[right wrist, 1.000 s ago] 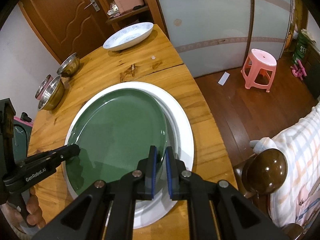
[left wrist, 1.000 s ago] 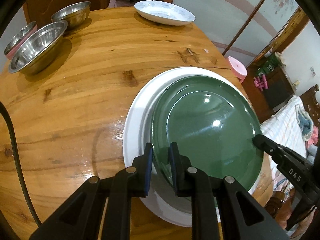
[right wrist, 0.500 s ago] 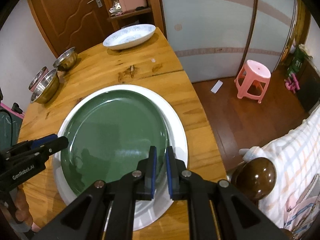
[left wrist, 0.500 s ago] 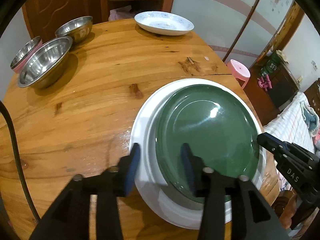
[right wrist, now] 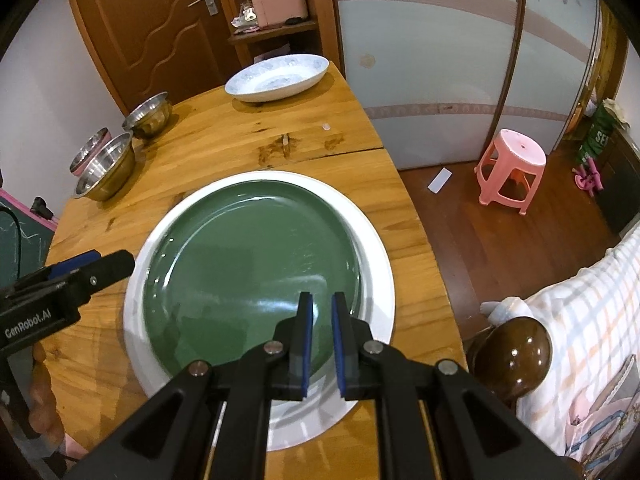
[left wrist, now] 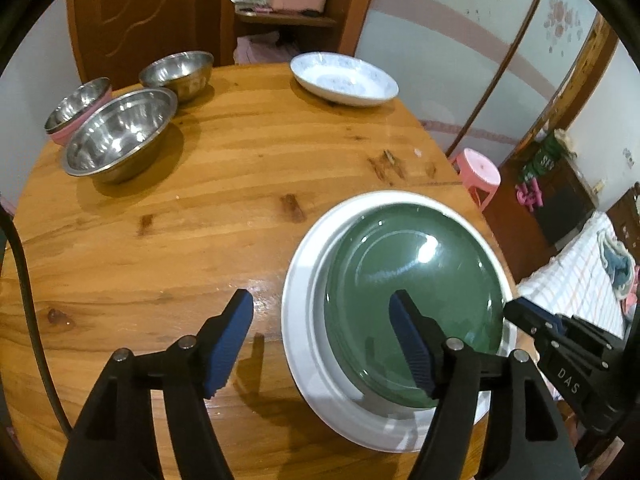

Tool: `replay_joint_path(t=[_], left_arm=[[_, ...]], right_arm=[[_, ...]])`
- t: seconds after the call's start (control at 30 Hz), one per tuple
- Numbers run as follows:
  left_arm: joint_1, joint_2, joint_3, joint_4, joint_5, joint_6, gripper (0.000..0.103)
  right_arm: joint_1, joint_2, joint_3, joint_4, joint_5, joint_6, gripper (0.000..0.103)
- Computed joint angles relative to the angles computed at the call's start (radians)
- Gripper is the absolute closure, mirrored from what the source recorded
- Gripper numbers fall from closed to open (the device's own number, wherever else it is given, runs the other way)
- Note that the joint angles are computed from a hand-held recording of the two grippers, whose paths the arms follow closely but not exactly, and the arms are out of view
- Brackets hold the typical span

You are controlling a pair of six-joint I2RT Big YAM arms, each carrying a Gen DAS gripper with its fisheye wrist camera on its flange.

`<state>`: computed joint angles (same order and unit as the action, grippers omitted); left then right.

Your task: Organize plates and bowls

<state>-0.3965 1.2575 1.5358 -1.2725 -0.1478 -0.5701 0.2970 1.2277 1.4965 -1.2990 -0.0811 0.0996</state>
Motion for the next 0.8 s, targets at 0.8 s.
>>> replay_joint_path(t=[0.8], left_arm=[[-0.002,0.009,0.351,-0.208,-0.15,0.125,0.027]], right_arm=[[0.148,0.036,0.381,-0.121,-0.023,-0.087,0.094]])
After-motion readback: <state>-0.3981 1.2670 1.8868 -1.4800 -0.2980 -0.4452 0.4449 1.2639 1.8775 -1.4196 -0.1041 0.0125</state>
